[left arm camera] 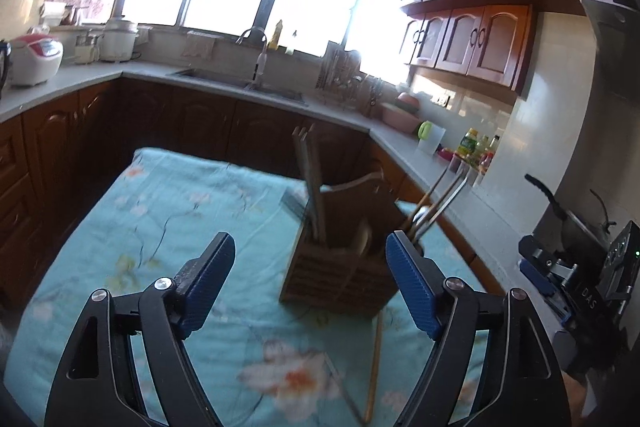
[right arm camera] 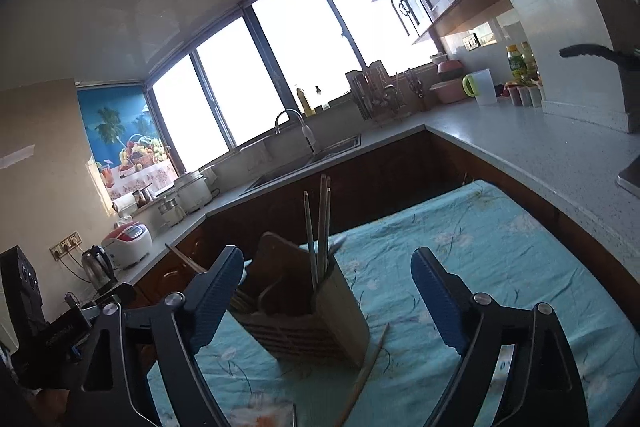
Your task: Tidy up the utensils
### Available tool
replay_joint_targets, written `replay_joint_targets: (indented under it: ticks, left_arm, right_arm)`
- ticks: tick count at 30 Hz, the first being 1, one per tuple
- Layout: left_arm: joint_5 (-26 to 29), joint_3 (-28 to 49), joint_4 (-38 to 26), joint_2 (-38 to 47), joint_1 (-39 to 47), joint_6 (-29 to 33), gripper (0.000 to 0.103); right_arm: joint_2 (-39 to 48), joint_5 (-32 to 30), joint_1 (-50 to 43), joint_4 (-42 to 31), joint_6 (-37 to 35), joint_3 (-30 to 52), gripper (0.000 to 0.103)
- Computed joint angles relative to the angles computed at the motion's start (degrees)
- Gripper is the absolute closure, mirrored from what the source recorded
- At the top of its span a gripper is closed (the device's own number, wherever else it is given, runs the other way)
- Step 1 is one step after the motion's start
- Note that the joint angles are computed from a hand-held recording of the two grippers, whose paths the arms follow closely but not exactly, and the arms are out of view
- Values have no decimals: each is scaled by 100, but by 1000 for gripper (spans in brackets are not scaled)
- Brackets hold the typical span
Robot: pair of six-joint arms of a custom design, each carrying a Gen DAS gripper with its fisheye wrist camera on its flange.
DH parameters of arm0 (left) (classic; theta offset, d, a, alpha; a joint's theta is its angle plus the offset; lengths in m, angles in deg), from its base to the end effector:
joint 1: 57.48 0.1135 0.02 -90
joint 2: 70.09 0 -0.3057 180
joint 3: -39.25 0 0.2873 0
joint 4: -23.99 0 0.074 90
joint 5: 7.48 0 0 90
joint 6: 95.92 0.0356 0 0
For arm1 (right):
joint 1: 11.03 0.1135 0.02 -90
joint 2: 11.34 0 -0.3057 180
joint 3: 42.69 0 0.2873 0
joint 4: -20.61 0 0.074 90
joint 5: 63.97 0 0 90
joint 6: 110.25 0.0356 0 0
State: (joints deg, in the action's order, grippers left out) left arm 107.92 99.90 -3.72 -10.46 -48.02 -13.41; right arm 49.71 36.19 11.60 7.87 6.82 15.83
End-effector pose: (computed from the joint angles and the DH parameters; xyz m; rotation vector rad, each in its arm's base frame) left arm 0.2467 0.0256 0.3347 -0.0199 2.0142 -0.4284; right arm 0.2463 0.0959 0.3396 0.1974 1.8457 0.4449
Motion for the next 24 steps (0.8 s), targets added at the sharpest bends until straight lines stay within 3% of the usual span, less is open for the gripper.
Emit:
replay_joint_targets:
  ticks: [6,13,17,18,20,24]
  left_arm:
    - [471,-897,-616,-763,715,400,23]
    - [1087,-1541,-1419,-1642,1738,1142,23]
    - [1439,-1757,-1787,-2365,2311,1548,23]
    - [1502,-1827,-1858,-2573,2423,1635,22]
    - [1485,-2000,-1919,-3023,2524,1750,17]
    - [1356,-2421,-2103,-3989,2695,1986,9]
  right_arm:
    - [-798,479,687,-469,261,-843,15]
    - [-1621,1738,2041,-1205,586,-1377,15]
    - [-1887,3013,3231,-1629,566,-1341,14]
    - [-1949,3364,3526,-1684,540,-1336,10]
    - [-2006,4212,4215,-1802,616,-1366,1]
    - [-1956,5810,5433,-1797,812,-1660,0]
